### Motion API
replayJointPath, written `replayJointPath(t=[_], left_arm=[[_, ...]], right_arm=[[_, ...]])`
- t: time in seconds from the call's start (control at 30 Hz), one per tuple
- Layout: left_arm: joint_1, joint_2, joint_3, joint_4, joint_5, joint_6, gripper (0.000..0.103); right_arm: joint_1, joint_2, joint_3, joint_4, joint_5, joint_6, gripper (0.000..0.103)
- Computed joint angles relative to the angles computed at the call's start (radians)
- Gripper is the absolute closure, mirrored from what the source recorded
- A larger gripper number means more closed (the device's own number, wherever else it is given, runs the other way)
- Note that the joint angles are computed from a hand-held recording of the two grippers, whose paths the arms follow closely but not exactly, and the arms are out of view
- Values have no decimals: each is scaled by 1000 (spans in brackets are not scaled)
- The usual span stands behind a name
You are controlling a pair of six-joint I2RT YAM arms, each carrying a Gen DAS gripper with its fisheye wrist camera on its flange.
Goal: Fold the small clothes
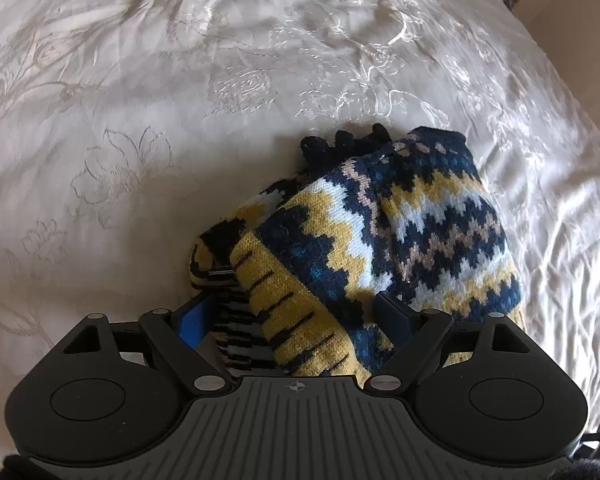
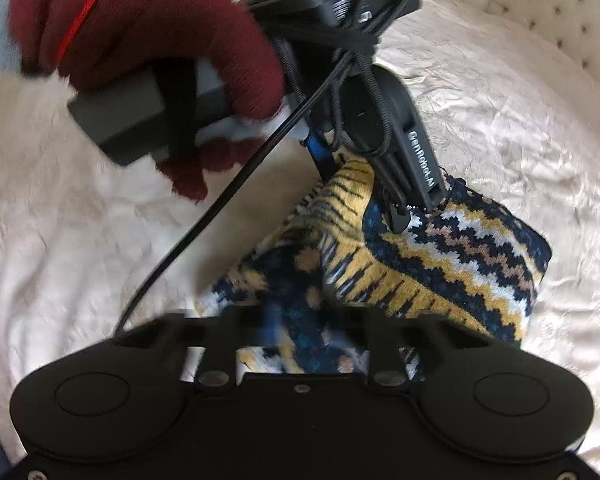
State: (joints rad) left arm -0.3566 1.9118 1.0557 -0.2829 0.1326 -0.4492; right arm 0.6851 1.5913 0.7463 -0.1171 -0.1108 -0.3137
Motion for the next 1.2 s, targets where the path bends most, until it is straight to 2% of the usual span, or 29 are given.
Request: replayJointPath(t=[0.1, 0.2, 0.3, 0.37, 0.43, 0.6, 0.77, 0.87, 1.03, 1.2], left_arm=[[3, -12, -1, -12, -13, 35, 19], [12, -1, -5, -22, -16, 41, 18], [19, -11, -21, -19, -14, 30, 18], [6, -44, -34, -24, -58, 30, 18], [-20, -93, -49, -31, -124, 34, 19], [-98, -196, -78, 10, -202, -16, 19], [-189, -206, -98, 34, -201, -109, 18], [-265, -208, -137, 27, -239, -160, 18], [-393, -203, -239, -26, -324, -213, 18], [-382, -250, -362, 20, -290, -394, 17]], right_arm=[[-31, -45, 5, -14, -89, 88, 82], [2, 49, 45, -51, -86, 62, 80], [1, 131, 57, -48, -99, 74, 63], [-36, 79, 14, -25, -180, 100, 44], [-84, 18, -19, -25, -267, 112, 39], [-217, -129, -85, -55, -379, 164, 39], [-349, -183, -102, -82, -382, 247, 39], [-420, -183, -84, -139, -360, 230, 39], [-531, -171, -71, -199, -391, 154, 39], [-594, -132, -45, -217, -437, 106, 38]])
